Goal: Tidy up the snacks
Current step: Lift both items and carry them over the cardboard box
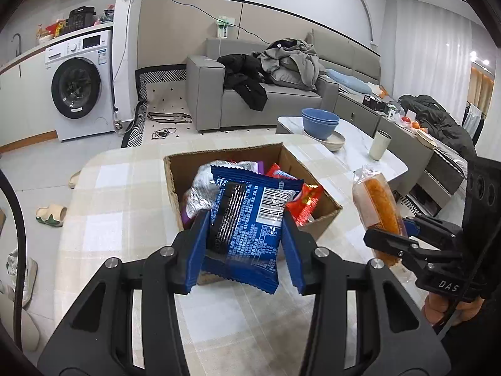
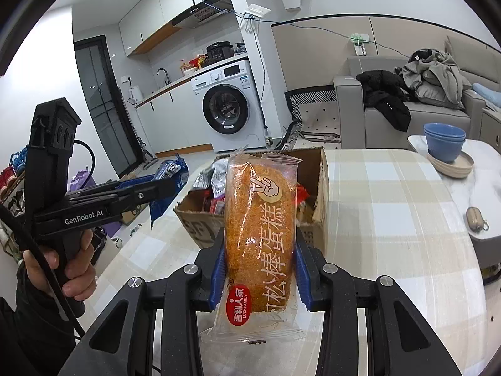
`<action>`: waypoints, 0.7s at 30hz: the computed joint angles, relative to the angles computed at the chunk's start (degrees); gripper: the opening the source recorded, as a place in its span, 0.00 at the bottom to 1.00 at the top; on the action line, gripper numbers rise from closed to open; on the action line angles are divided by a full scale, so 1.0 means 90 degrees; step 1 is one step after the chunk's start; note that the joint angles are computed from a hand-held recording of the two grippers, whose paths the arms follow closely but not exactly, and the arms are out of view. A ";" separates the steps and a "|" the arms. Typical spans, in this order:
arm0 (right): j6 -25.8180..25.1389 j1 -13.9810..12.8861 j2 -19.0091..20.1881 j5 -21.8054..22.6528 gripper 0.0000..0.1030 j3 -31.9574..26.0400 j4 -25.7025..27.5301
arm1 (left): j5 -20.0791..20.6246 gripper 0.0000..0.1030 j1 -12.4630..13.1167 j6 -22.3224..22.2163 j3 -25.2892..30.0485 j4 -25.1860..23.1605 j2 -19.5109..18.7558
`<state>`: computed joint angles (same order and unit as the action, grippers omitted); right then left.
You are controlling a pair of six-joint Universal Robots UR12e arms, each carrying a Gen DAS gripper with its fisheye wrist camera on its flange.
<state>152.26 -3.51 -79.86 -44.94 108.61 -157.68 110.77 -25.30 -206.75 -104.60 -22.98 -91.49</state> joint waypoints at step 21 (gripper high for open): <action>0.0503 0.0278 0.0465 -0.0055 0.37 -0.0694 -0.0299 | -0.0103 0.40 0.0478 0.0113 0.0345 -0.0059 -0.0389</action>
<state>156.79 -1.01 -75.67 -45.44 102.36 -160.37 109.85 -21.00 -205.73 -101.49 -23.51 -94.99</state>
